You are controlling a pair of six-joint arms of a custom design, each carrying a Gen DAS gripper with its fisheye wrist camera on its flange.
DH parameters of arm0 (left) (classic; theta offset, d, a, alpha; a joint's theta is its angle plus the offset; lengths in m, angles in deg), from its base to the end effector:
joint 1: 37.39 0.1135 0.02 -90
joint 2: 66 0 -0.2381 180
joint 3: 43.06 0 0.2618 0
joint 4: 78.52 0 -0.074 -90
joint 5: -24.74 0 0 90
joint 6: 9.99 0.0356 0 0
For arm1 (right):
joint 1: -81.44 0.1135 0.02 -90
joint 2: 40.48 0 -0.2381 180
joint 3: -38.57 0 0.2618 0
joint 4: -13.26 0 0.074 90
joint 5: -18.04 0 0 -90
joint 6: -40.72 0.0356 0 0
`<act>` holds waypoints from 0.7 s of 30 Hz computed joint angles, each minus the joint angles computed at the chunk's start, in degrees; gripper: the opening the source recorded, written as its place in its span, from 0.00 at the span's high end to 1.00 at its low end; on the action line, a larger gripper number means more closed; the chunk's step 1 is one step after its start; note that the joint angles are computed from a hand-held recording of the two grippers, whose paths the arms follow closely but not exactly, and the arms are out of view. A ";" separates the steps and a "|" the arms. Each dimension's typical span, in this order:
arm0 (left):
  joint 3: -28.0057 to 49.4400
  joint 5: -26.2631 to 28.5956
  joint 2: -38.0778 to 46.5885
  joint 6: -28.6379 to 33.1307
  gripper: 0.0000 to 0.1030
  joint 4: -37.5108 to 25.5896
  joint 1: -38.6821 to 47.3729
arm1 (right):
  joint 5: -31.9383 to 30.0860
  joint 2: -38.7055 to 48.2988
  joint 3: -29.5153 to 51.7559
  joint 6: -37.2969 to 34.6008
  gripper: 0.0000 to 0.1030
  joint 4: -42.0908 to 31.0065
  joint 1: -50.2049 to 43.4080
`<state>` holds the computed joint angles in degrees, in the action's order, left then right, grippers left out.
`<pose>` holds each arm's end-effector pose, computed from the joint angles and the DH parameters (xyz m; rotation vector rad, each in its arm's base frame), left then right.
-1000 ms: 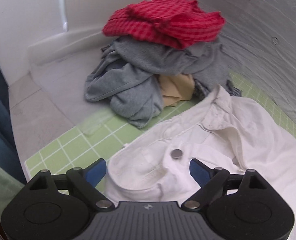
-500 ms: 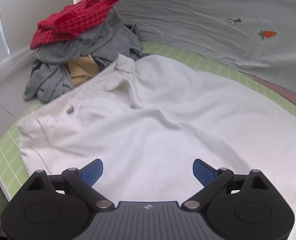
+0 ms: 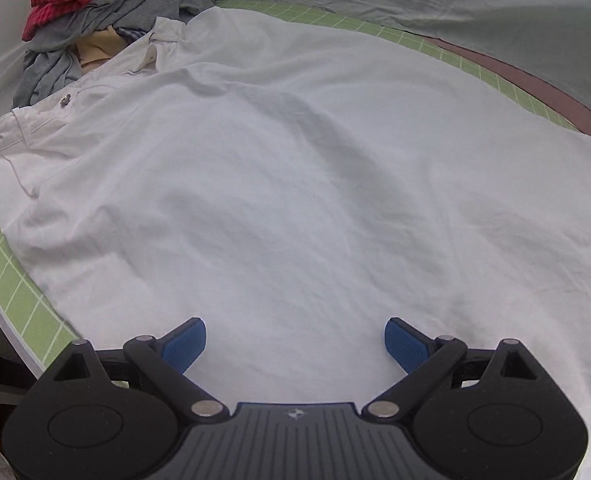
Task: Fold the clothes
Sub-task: 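Open both grippers and smooth the white trousers flat on the mat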
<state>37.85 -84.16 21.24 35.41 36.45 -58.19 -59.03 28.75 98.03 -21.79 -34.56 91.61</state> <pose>0.2875 -0.0969 0.2204 -0.6264 2.6164 0.1382 0.2493 0.0366 0.1999 0.4644 2.4947 -0.0341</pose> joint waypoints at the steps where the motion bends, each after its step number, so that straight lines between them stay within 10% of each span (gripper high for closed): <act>1: -0.17 -0.12 0.06 -0.31 0.07 -0.23 -0.10 | -0.69 -0.87 -0.42 -2.08 0.59 0.05 -0.24; 5: -1.29 -2.23 -0.22 -0.07 0.07 -1.82 0.44 | 4.11 -4.24 -1.20 -11.85 0.91 -1.36 0.30; 12: -9.98 -3.32 -10.83 -1.59 0.07 -2.68 7.40 | 4.05 -7.14 -2.29 -14.49 0.89 -3.28 -6.75; 17: -14.22 -2.42 -17.79 1.55 0.07 -3.38 16.07 | 10.83 -5.39 -1.76 -7.31 0.35 -5.13 -0.64; 21: -16.28 -0.61 -21.06 6.82 0.07 -1.51 25.07 | 12.39 -5.36 -2.09 1.87 0.21 -7.11 3.50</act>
